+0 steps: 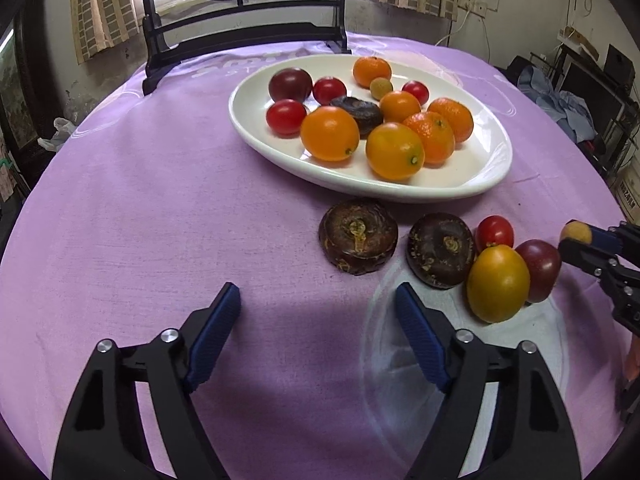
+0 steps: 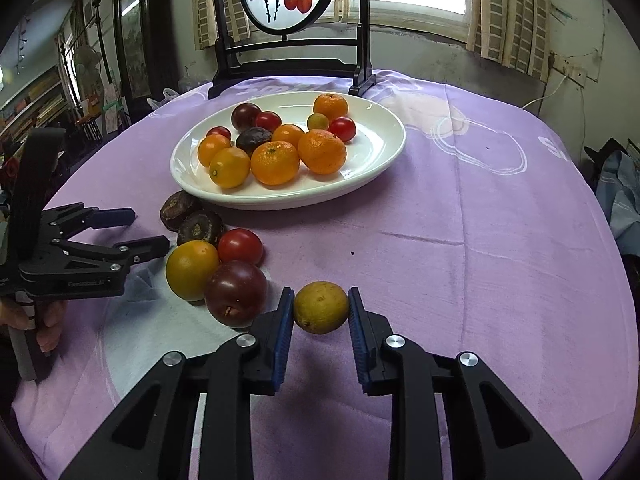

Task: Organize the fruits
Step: 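Grasp a yellow-green fruit with the right gripper while the left grasps a dark brown fruit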

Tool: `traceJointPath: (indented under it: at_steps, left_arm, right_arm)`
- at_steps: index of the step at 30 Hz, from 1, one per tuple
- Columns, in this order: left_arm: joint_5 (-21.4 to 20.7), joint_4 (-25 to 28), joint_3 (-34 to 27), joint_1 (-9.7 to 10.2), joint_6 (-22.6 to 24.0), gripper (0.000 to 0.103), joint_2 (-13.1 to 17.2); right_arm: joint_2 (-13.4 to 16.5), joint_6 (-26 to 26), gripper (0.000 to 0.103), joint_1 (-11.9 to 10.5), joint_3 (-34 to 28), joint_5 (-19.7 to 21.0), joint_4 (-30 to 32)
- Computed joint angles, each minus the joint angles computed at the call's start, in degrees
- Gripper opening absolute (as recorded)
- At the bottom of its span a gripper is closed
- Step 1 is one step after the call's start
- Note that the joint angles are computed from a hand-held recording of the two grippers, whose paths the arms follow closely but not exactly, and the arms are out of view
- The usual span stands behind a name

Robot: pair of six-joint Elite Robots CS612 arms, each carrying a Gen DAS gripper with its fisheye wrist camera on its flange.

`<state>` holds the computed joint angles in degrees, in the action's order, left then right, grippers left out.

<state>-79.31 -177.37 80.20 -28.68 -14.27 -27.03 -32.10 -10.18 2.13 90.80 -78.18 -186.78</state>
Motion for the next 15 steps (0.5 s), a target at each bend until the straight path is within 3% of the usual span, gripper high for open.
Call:
traceJointPath:
  at_steps: [3,7,9,15]
  left_arm:
    - [-0.4,-0.4,-1.2,-0.18,1.7,0.067,0.6]
    - [-0.9,0.2,-3.1,-0.09,2.0,0.062,1.5]
    - [-1.8,-0.5,-3.5,-0.09,2.9,0.045,1.7]
    - [-3.8,-1.7,-1.9,0.08,2.7,0.042,1.0]
  right_arm:
    - [-0.2,0.5,0.027,-0.3,0.2,0.5,0.0]
    - [-0.3,0.9,0.027,-0.5,0.5,1.1,-0.7]
    - [-0.3,0.9,0.027,-0.5,0.7,1.2,-1.0]
    - [-0.5,1.4,0.027,-0.6,1.2,0.8,-2.7]
